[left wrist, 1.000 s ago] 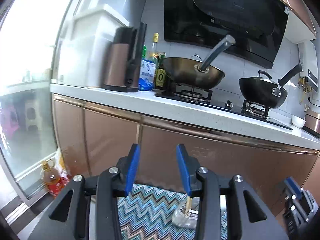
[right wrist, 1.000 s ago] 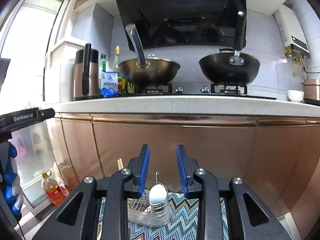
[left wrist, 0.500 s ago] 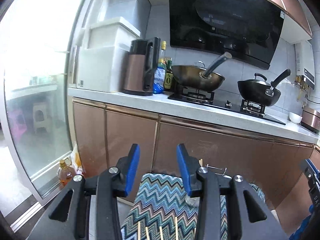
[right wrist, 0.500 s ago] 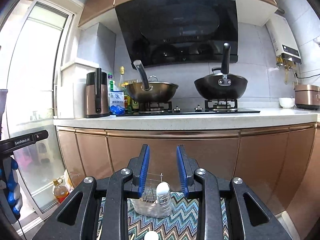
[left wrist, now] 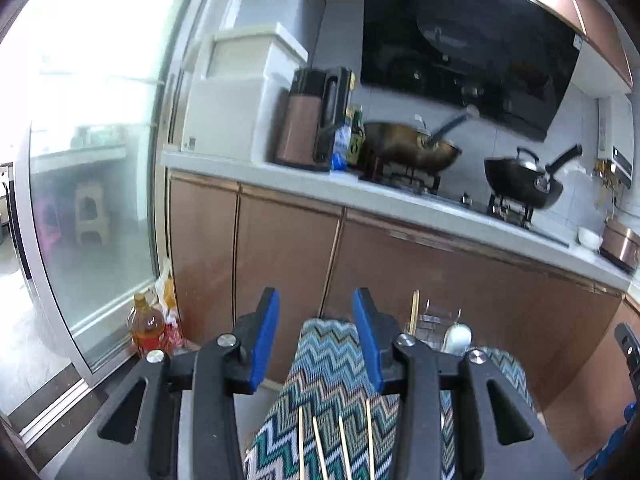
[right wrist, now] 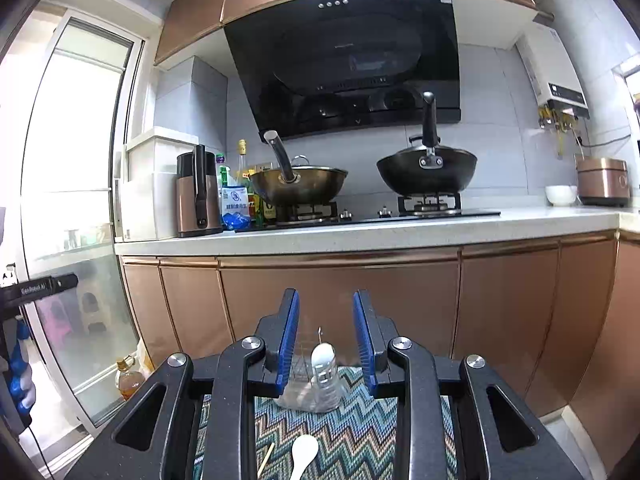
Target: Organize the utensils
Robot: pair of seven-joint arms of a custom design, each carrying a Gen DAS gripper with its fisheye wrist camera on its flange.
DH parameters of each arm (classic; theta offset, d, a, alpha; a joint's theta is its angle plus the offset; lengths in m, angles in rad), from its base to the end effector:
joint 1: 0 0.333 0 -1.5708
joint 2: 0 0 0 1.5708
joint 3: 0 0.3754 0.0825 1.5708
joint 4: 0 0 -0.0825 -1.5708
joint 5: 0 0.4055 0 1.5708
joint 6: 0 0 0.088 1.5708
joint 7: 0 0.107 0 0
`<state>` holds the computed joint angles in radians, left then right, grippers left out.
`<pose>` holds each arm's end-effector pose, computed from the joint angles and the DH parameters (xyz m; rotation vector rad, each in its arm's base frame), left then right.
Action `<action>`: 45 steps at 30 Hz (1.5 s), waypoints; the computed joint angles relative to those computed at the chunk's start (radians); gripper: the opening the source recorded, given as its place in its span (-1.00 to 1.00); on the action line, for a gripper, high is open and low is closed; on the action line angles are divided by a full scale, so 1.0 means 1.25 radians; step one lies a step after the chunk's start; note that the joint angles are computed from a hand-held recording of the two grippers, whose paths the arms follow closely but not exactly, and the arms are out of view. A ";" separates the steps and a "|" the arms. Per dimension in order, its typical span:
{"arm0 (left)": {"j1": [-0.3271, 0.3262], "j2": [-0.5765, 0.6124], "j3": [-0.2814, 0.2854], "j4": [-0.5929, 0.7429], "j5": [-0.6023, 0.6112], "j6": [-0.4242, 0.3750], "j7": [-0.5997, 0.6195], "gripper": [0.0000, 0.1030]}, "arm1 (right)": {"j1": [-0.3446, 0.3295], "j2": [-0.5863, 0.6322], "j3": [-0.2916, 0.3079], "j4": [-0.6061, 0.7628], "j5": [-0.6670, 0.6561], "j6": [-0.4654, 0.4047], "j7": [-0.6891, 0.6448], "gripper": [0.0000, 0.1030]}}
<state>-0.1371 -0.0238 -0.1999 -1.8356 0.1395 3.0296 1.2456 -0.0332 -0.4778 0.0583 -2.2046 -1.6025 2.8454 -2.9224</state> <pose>0.5790 -0.2160 0.7381 -1.4303 1.6507 -1.3087 0.4393 0.0709 0.6994 -1.0387 1.5686 -1.2577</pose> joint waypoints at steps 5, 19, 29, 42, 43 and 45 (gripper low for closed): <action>-0.006 -0.011 0.000 -0.025 -0.041 -0.017 0.040 -0.29 | -0.005 -0.020 -0.006 -0.027 0.004 0.004 0.021 -0.45; -0.040 0.063 -0.004 0.034 -0.404 -0.256 0.377 -0.29 | -0.031 0.007 -0.026 -0.064 0.114 0.061 -0.052 -0.38; -0.031 0.228 -0.009 0.189 -0.429 -0.521 0.363 -0.29 | 0.013 0.112 -0.080 -0.084 0.430 0.129 -0.379 -0.38; -0.062 0.431 0.016 0.427 -0.297 -0.697 0.225 -0.31 | 0.508 0.282 -0.485 -0.057 1.343 0.113 -1.259 -0.38; -0.063 0.446 0.016 0.446 -0.291 -0.712 0.220 -0.31 | 0.541 0.296 -0.513 -0.046 1.432 0.099 -1.337 -0.38; -0.064 0.466 0.013 0.473 -0.282 -0.733 0.218 -0.33 | 0.556 0.320 -0.529 -0.027 1.536 0.078 -1.427 -0.38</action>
